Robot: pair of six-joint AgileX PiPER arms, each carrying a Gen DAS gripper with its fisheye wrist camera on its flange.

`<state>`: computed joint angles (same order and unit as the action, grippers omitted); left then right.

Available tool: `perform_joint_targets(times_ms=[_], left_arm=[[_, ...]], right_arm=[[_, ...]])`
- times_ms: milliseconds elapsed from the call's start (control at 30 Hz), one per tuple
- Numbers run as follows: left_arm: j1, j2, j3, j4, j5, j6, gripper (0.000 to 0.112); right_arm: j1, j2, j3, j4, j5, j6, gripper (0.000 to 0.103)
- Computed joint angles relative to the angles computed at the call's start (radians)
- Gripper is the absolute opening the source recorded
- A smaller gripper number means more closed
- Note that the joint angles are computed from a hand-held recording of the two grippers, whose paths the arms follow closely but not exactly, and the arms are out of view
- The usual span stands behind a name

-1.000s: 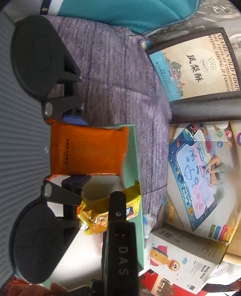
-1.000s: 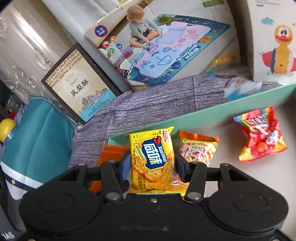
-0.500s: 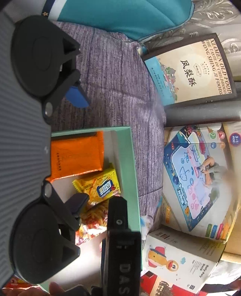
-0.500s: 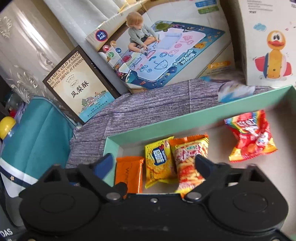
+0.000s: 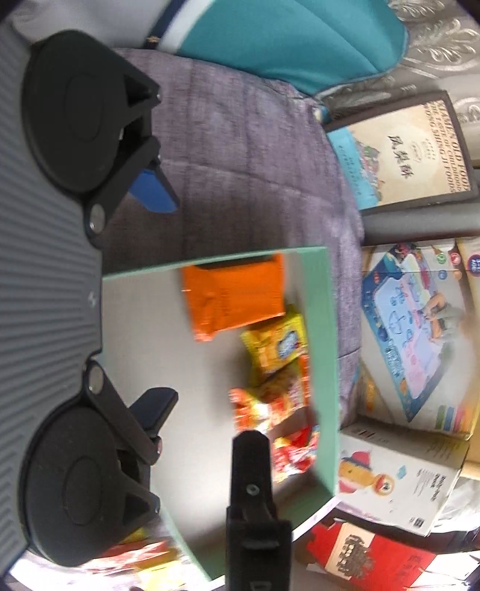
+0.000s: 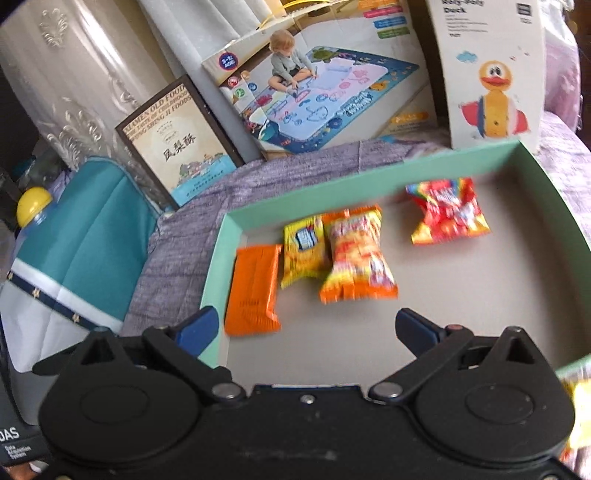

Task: Organize snacks
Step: 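Place both packs into the green tray and open both tools, then grasp the pink-patterned pack with the left tool while the right grasps a pink candy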

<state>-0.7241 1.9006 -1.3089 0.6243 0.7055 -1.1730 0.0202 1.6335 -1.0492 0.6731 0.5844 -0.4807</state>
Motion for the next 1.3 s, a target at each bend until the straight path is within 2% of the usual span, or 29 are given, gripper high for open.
perform_joint_targets(times_ms=[200,433,667,767,833,867,900,933,1000,1067,1133,1300], left_arm=[[-0.086,-0.084,0.178,-0.007,-0.04,-0.12,0.103],[-0.182,-0.107,0.326,-0.06,-0.105,-0.22,0.103],[-0.245,-0.109,0.401,-0.071,-0.14,-0.32,0.103],[-0.264,-0.111,0.407,-0.042,-0.128,-0.35,0.103],[-0.277,-0.11,0.408,-0.023,-0.118,-0.374,0.102],[-0.283,-0.111,0.41,-0.011,-0.117,-0.391,0.1],[-0.29,-0.108,0.405,0.011,-0.108,-0.412,0.092],[-0.305,-0.109,0.407,0.046,-0.089,-0.446,0.075],[-0.326,-0.113,0.408,0.093,-0.046,-0.482,0.051],[-0.316,-0.154,0.463,0.121,-0.091,-0.519,0.051],[-0.309,-0.182,0.5,0.132,-0.097,-0.532,0.051],[-0.265,-0.265,0.609,0.175,-0.154,-0.597,0.051]], right_arm=[[-0.031,-0.136,0.164,0.016,0.016,-0.06,0.103],[-0.063,-0.238,0.329,0.089,0.045,-0.135,0.103],[-0.078,-0.275,0.42,0.133,0.061,-0.18,0.103],[-0.044,-0.301,0.454,0.132,0.022,-0.182,0.103],[-0.025,-0.309,0.46,0.139,0.01,-0.187,0.098],[-0.014,-0.314,0.462,0.141,0.002,-0.184,0.095],[-0.002,-0.32,0.465,0.142,-0.007,-0.182,0.093],[0.011,-0.322,0.464,0.143,-0.017,-0.183,0.09],[0.035,-0.319,0.46,0.147,-0.028,-0.197,0.081],[0.072,-0.304,0.45,0.137,-0.034,-0.193,0.077],[0.117,-0.273,0.438,0.129,-0.044,-0.193,0.068],[0.243,-0.168,0.384,0.089,-0.098,-0.183,0.065]])
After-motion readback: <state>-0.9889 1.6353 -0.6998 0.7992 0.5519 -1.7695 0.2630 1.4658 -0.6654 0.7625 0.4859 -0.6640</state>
